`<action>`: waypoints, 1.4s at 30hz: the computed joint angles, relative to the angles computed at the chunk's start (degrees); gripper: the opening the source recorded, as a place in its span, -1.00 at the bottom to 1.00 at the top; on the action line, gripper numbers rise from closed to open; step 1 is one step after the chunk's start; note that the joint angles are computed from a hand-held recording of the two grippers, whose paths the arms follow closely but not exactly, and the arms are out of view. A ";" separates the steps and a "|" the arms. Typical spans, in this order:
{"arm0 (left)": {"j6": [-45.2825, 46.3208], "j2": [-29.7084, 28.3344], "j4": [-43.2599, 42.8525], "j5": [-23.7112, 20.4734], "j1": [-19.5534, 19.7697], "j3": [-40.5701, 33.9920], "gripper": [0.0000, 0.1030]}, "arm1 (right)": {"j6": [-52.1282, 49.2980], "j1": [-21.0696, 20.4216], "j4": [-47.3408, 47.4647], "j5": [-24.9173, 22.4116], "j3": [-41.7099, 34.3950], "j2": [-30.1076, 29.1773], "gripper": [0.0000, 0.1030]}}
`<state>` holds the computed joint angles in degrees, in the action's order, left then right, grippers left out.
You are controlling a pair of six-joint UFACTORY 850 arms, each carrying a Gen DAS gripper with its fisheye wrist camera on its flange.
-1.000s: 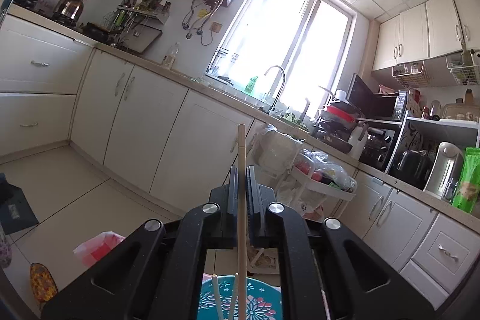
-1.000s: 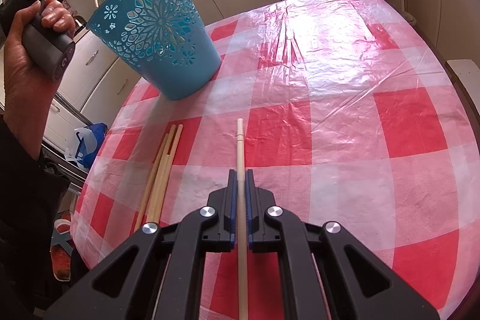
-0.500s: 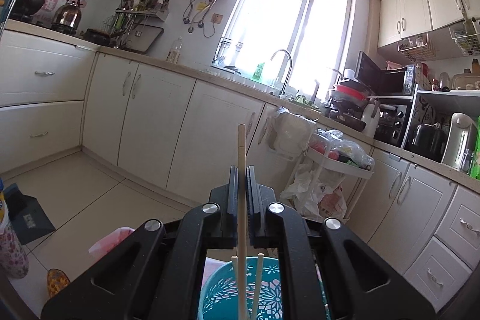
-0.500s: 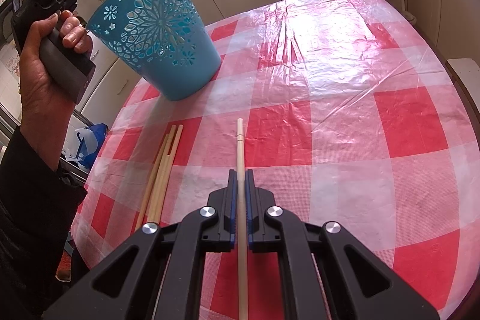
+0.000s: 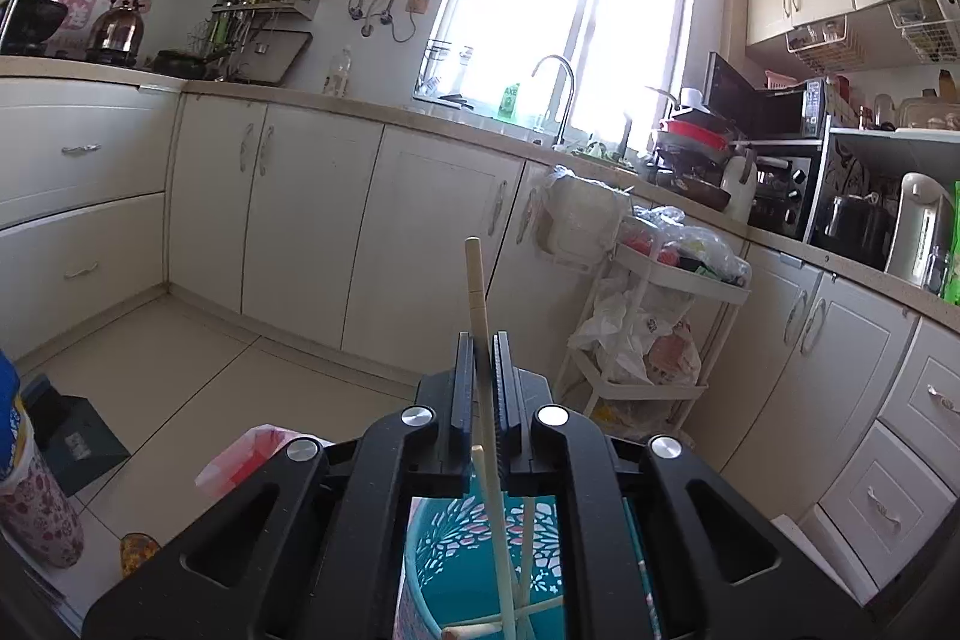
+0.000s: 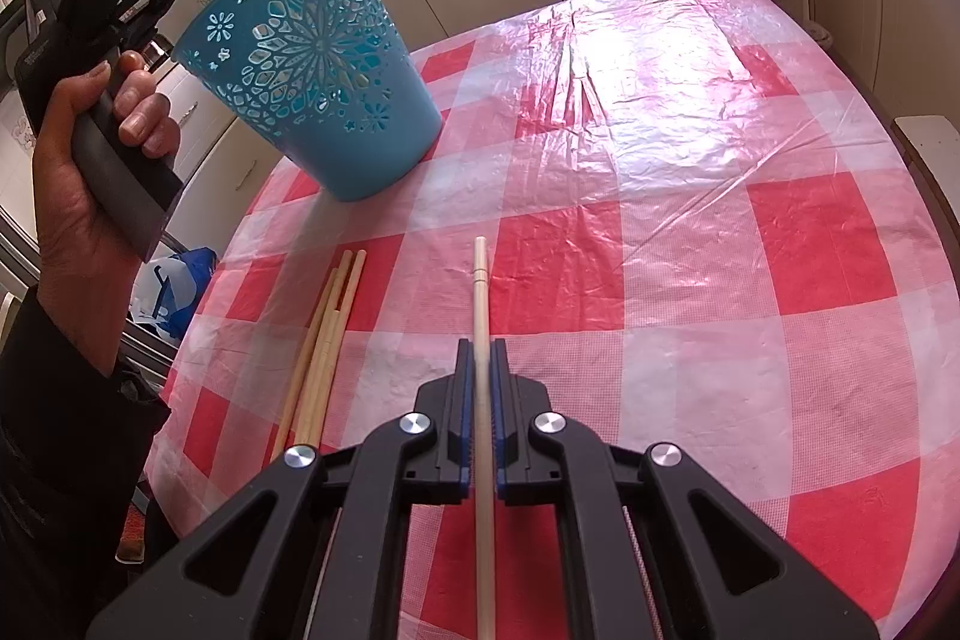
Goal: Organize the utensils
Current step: 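Lift the chopstick with the left gripper and drop it into the teal basket, then close the right gripper on a single chopstick and lift it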
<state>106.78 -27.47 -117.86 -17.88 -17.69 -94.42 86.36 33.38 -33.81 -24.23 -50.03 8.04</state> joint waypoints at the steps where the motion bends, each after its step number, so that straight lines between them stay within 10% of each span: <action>1: -1.67 0.17 2.24 0.19 0.00 0.20 -0.89 | 0.02 0.01 -0.01 -0.01 0.02 0.03 -0.88; 6: -8.82 1.87 11.24 0.71 0.73 2.27 -0.53 | 0.18 0.08 -0.02 -0.02 -0.04 0.05 -0.88; 15: 2.30 10.47 -3.97 -0.24 5.34 16.02 0.28 | 9.50 0.75 -7.38 0.95 1.61 2.34 -0.88; 30: -5.04 11.00 -2.54 -4.30 9.53 26.64 0.34 | 47.77 -2.18 -61.84 -0.28 -19.56 -4.70 -0.88; 39: -8.40 10.27 -0.27 -6.49 10.68 26.43 0.35 | 24.90 -5.16 -41.89 -0.80 -26.36 -8.47 -0.84; 42: -8.95 10.20 0.26 -6.63 10.68 26.33 0.38 | 6.91 -3.88 -24.20 -10.25 -21.97 -6.34 -0.18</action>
<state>97.83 -17.27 -117.60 -24.51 -7.01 -68.09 93.27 29.49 -58.00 -34.47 -72.00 1.71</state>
